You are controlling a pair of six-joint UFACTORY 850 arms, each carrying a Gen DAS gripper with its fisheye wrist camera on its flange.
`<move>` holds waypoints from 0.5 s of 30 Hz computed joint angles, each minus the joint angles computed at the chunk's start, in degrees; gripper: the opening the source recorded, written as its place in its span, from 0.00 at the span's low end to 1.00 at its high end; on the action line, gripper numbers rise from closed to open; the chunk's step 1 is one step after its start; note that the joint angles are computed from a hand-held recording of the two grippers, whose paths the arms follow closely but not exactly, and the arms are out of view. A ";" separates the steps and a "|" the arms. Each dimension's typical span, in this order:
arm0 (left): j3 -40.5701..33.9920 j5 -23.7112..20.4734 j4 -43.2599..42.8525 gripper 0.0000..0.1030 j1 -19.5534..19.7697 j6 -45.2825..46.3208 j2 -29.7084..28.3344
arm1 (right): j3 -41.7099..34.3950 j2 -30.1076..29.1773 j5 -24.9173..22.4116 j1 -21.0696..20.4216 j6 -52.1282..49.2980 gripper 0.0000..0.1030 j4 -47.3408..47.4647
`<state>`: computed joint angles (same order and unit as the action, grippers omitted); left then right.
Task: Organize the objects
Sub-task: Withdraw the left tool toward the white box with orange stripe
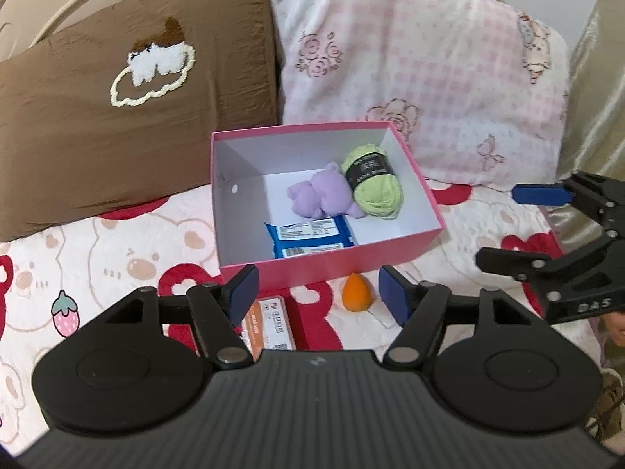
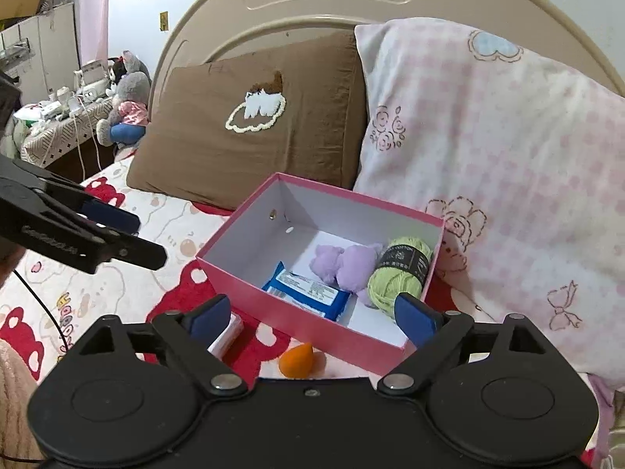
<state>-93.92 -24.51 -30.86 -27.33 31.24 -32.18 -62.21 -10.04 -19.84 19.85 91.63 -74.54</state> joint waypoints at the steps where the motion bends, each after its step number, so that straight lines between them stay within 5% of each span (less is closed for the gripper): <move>1: 0.43 0.04 -1.04 0.69 0.09 0.86 0.34 | -0.09 -0.04 -0.80 0.43 -0.82 0.90 1.13; 6: 2.97 1.40 -5.08 0.79 0.27 3.38 1.40 | -0.19 -0.05 -1.90 1.88 -3.05 0.91 4.14; 15: 3.20 -0.86 -2.85 0.79 0.24 -0.07 -1.53 | -0.65 -2.65 1.25 4.34 0.87 0.91 -1.94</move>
<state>-90.72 -25.37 -33.71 -27.09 31.17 -33.71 -62.86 -12.69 -18.59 24.19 92.50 -76.47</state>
